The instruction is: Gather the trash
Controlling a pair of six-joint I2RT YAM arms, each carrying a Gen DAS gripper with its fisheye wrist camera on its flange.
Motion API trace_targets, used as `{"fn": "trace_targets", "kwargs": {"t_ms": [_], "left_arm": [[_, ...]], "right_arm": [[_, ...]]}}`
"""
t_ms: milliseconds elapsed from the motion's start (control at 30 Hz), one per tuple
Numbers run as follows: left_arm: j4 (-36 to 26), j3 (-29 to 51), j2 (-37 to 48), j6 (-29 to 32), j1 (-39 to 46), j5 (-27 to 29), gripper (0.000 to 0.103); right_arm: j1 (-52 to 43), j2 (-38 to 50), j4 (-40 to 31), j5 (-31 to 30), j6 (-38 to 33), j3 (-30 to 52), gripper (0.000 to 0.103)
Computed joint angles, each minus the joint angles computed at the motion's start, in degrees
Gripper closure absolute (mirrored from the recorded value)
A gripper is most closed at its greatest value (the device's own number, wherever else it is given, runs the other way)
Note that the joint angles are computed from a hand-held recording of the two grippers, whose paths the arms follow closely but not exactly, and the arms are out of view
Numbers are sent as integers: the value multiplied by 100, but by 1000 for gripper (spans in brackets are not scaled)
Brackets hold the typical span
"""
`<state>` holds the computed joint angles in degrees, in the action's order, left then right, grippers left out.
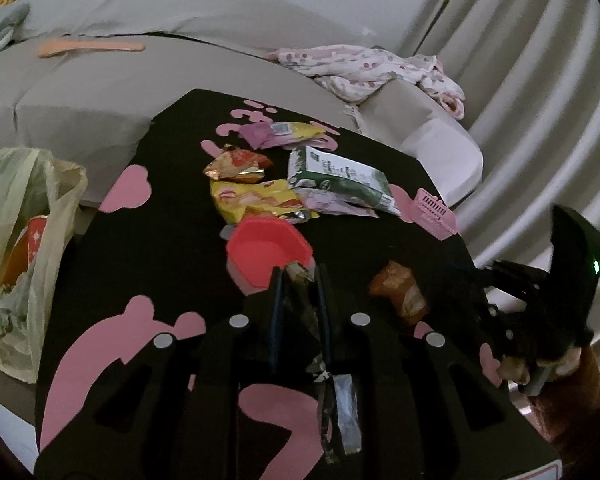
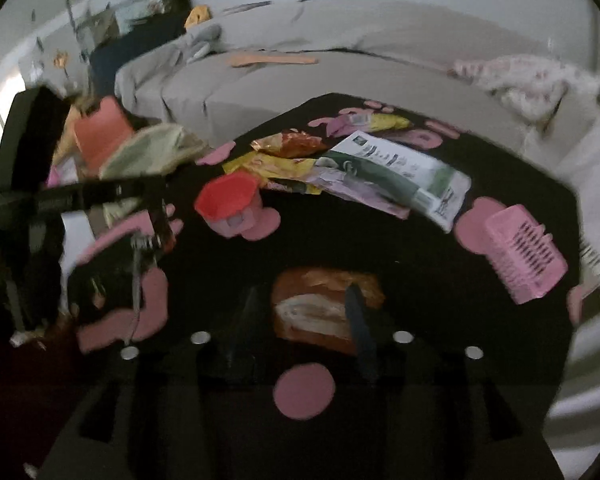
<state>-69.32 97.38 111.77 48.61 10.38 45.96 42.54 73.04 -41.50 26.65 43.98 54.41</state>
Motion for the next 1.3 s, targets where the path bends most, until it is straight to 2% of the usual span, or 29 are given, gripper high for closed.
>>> {"fn": "trace_targets", "kwargs": {"t_ms": [67,133,267,367,500,567,600,667,800,833,867,933,1000,1100,1133,1200,1233,1300], "left_arm": [[-29,70,91,-49,15,4,89],[-51,117,170,-103,-5,2,89],[-59,112,212,-100,-27,-39,89],[-46,95,202,-108,-25,-50,89],[22,84,250,-172,13,-73,89],[10,119,293,-172,55,-74,89],[-6,147,318,-164,78,-73,89],[-18,190,363,-159,109,-82,89],[-87,274,417,-137,134,-67,89],[-111,283,423,-111,146,-48,89],[-125,286,425,-89,151,-36,89],[-135,296,444,-76,155,-38,89],[-121,291,459,-111,137,-73,89],[-102,222,425,-128,116,-97,89],[-93,193,407,-122,118,-102,89],[-77,142,362,-128,123,-102,89],[-75,140,355,-131,130,-96,89],[-85,146,343,-127,139,-69,89]], "right_arm": [[275,200,-454,470,264,151,49],[310,190,-485,594,502,25,43],[-93,171,341,121,396,-437,43],[-366,573,621,99,-41,-335,43],[-766,1134,888,-307,-686,-141,43],[-771,1140,1119,-375,-820,-224,43],[-769,1162,1137,-432,-856,-223,44],[-647,1241,1004,-339,-873,-133,53],[-573,1149,732,-251,-697,-124,54],[-540,1119,628,-102,-657,-145,49],[-521,1099,592,-15,-632,-173,38],[-502,951,697,158,-535,-410,32],[-724,703,931,-204,-533,-651,31],[-773,638,987,-273,-569,-709,31],[-722,741,869,-189,-548,-607,33],[-721,744,772,-188,-443,-535,47],[-732,695,711,-196,-375,-515,65],[-803,484,777,-409,-327,-603,68]]}}
